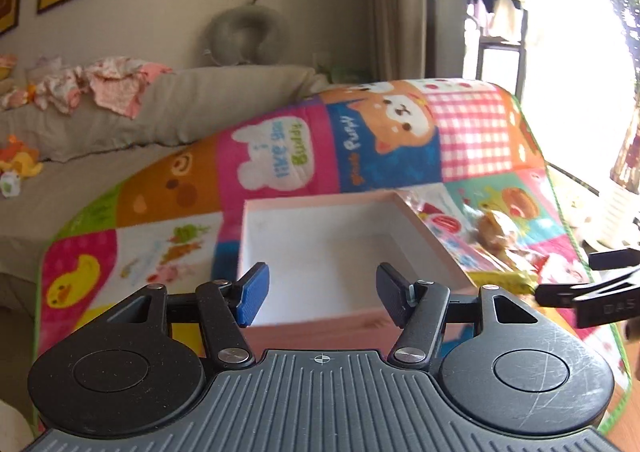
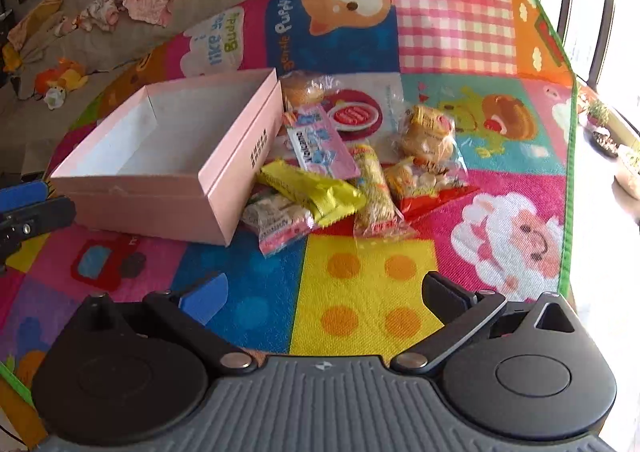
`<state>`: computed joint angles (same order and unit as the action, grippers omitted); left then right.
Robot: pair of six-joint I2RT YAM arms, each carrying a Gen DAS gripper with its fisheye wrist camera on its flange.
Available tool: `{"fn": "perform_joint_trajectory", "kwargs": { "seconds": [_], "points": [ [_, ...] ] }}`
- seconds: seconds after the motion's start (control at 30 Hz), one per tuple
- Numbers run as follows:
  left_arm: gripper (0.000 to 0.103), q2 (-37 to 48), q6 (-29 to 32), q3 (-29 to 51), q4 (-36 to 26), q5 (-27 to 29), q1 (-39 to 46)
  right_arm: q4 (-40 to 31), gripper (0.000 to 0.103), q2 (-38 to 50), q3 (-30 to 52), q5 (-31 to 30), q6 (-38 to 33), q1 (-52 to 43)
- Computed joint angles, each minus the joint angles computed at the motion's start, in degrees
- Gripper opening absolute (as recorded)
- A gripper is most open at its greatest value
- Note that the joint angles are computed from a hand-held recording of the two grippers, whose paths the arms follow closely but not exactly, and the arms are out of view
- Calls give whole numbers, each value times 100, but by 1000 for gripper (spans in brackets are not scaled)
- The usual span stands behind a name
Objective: Organize objects
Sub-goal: 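Grasp the pink box wall with the left gripper while the right gripper grasps a wrapped bun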
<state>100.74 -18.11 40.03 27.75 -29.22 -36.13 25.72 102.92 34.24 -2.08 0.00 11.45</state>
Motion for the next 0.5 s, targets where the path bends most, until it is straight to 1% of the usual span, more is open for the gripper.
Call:
{"fn": "perform_joint_trajectory", "kwargs": {
  "seconds": [0.03,0.07,0.1,0.13,0.23,0.27,0.33,0.4,0.43,0.47,0.5],
  "points": [
    [65,114,22,445,-556,116,333,114,103,-212,-37,119,11,37],
    [65,280,-27,818,-977,142,558,148,103,-407,-21,132,68,32],
    [63,505,-112,1234,-1414,219,808,53,103,-581,68,62,143,2],
    [63,760,-173,1644,-1810,466,1088,-147,103,-724,230,-51,218,-46],
    [63,1381,-181,2502,-2493,1286,1627,-829,103,-860,862,-352,190,-184],
    [63,1583,-157,2743,-2639,1446,1718,-1014,103,-833,1081,-392,118,-216],
    [61,1974,-89,3145,-2830,1521,1804,-1293,103,-608,1597,-293,-108,-204],
    [49,2170,36,3334,-2847,1608,1848,-1550,103,-265,2170,-110,-341,-136],
    [32,2259,63,3469,-2971,1656,1854,-1783,103,12,2599,-21,-451,-89],
    [19,2323,72,3577,-3096,1724,1866,-2066,103,340,3081,72,-529,-30],
    [19,2404,86,3703,-3227,1881,1891,-2337,103,655,3542,143,-558,18]
  ]
}}
